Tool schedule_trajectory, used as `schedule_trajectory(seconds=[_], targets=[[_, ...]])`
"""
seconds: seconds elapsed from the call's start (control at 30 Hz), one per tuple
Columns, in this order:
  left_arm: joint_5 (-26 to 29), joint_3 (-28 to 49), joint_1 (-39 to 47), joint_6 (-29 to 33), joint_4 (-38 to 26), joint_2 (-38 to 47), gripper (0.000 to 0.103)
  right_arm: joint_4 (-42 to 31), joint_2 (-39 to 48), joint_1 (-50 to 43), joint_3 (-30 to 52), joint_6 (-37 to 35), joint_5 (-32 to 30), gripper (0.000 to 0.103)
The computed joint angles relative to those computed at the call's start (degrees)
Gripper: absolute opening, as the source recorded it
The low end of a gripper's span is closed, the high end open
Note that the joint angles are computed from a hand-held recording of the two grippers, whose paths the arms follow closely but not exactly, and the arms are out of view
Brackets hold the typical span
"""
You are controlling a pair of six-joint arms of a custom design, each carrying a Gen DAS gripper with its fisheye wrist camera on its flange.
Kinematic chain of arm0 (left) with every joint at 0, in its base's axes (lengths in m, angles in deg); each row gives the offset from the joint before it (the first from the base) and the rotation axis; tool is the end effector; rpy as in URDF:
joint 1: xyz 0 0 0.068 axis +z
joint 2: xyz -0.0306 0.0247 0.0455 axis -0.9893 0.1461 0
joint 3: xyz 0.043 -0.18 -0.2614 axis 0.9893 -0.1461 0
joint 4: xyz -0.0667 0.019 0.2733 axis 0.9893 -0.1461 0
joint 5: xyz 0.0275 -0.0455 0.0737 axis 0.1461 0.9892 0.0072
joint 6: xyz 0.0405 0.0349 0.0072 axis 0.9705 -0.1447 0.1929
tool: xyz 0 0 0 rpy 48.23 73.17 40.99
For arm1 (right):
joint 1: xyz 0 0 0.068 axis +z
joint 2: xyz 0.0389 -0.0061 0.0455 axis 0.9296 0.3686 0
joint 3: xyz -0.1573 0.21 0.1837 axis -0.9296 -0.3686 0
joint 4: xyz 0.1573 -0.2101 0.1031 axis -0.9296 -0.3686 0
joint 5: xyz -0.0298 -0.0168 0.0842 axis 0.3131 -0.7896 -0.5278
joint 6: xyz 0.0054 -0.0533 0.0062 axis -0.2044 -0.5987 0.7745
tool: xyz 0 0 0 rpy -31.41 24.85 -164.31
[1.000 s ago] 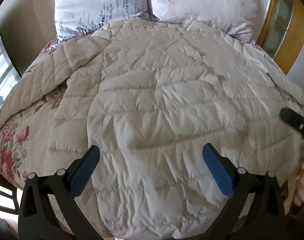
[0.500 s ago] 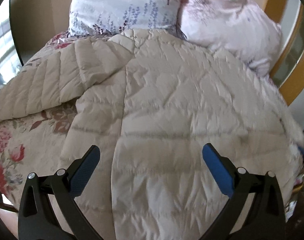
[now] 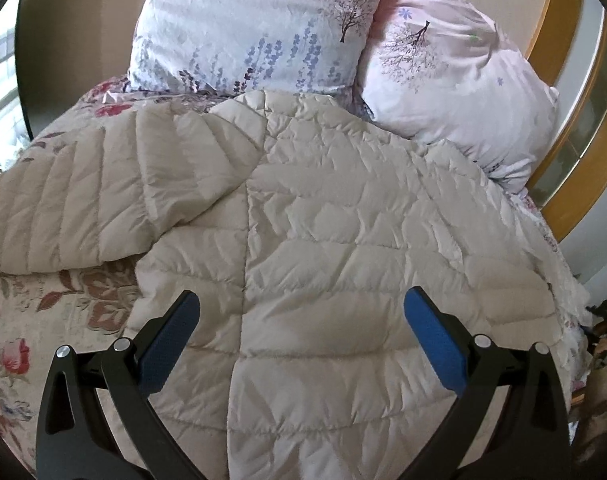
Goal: Fold large clothes
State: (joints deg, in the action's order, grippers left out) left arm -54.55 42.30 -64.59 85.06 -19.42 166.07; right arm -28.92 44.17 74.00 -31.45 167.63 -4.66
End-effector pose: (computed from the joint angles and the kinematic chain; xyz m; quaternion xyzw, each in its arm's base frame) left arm 0.3967 0.1060 0.1643 -0.0110 0.9288 -0.1294 0.3471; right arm 0.2035 0.0080 0.1241 0.6375 0.6593 0.1518 0.3686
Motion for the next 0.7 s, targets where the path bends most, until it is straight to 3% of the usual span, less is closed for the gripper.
schedule_trajectory(seconds=[0.03,0.13,0.37,0.53,0.7], targets=[[1.0,0.4,0.2,-0.1,-0.2,0.4,0.102,-0.9,0.4,-0.5,0.8,-0.5,0.0,0.018],[3.3,1.1,0.7,-0.3,-0.4,1.0,0.102,-7.8,1.1,-0.1,5.2,-3.4,2.3,0.005],[10.5,1.4,2.5,-1.0,0.4,1.1,0.102,-21.7,0.5,11.4,19.1,-13.1,15.8,0.004],[12.2,1.4,2.8,-1.7,0.8,0.4,0.102,-19.6,5.0,20.7,29.8,-23.8,18.4,0.004],[16.3,2.0,3.1,-4.0,0.9,0.3,0.102,-14.2,18.1,28.5,46.1,-37.0,9.8,0.004]])
